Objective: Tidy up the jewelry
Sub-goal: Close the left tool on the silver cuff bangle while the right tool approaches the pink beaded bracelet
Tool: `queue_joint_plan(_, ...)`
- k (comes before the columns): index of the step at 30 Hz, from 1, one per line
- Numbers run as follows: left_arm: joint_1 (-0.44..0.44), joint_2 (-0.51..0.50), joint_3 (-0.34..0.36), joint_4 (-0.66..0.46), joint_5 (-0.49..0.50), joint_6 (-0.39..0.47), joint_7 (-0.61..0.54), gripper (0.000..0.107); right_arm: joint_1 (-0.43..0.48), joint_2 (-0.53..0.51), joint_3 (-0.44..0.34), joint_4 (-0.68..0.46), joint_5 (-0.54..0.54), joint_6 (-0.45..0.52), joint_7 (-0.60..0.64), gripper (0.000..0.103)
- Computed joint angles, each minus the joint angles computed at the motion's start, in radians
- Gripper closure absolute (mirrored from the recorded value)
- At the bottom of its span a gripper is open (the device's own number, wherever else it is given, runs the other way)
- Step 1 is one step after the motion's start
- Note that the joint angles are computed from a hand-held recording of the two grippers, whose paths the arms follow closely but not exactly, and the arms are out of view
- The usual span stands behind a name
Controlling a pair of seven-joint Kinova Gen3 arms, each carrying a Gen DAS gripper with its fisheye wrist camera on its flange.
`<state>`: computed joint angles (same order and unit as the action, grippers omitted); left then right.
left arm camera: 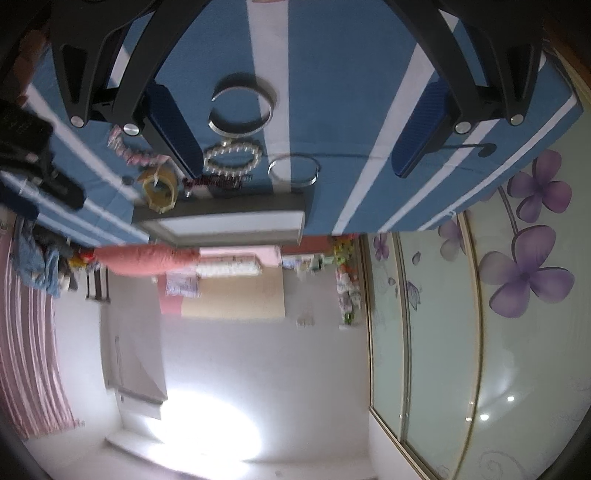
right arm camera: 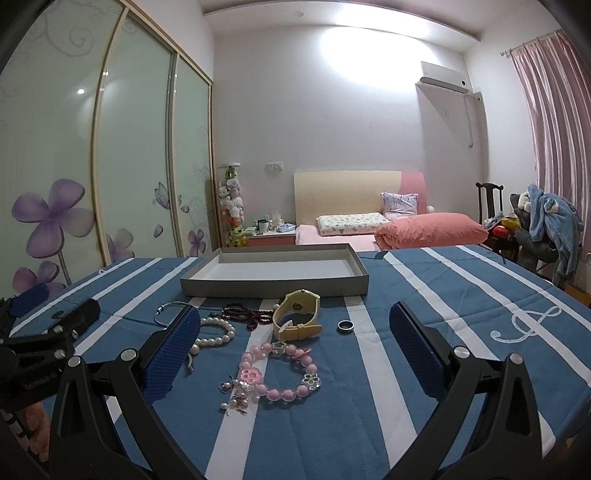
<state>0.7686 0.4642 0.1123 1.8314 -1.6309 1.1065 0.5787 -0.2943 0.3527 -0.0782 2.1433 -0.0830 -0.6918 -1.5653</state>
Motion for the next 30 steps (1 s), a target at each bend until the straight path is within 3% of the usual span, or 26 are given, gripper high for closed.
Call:
queue_joint_plan(5,-0.054,0.003,-0.002,-0.062,0.123,-0.131,-0.192,0.008,0.010,0.000,0.004,-0.024,-0.005,0.060,-0.009,0.002)
queue_joint_plan(11,-0.307,0.007,0.198,-0.131,0.309,-0.296,-0.436,0.008,0.022,0.004,0.004,-0.055,0.003,0.128,-0.037,0.002)
queue_joint_plan(13,-0.347,0.011,0.219,-0.157,0.390,-0.326,-0.517,0.008,0.023,0.004,0.006,-0.059,0.003,0.141,-0.039,0.002)
queue_joint_plan(20,-0.236,0.035,0.029,-0.264,0.669,-0.353,-0.787,0.008,0.027,0.008,0.008,-0.076,0.011,0.168,-0.053,0.002)
queue_joint_plan(25,-0.218,0.090,-0.006,-0.372,0.767,-0.307,-0.909,0.009,0.025,0.009,0.010,-0.077,0.011,0.170,-0.054,0.002)
queue_joint_plan(30,-0.219,0.119,-0.034,-0.431,0.866,-0.293,-0.993,0.021,0.024,0.009,0.012,-0.079,0.006,0.175,-0.056,0.002)
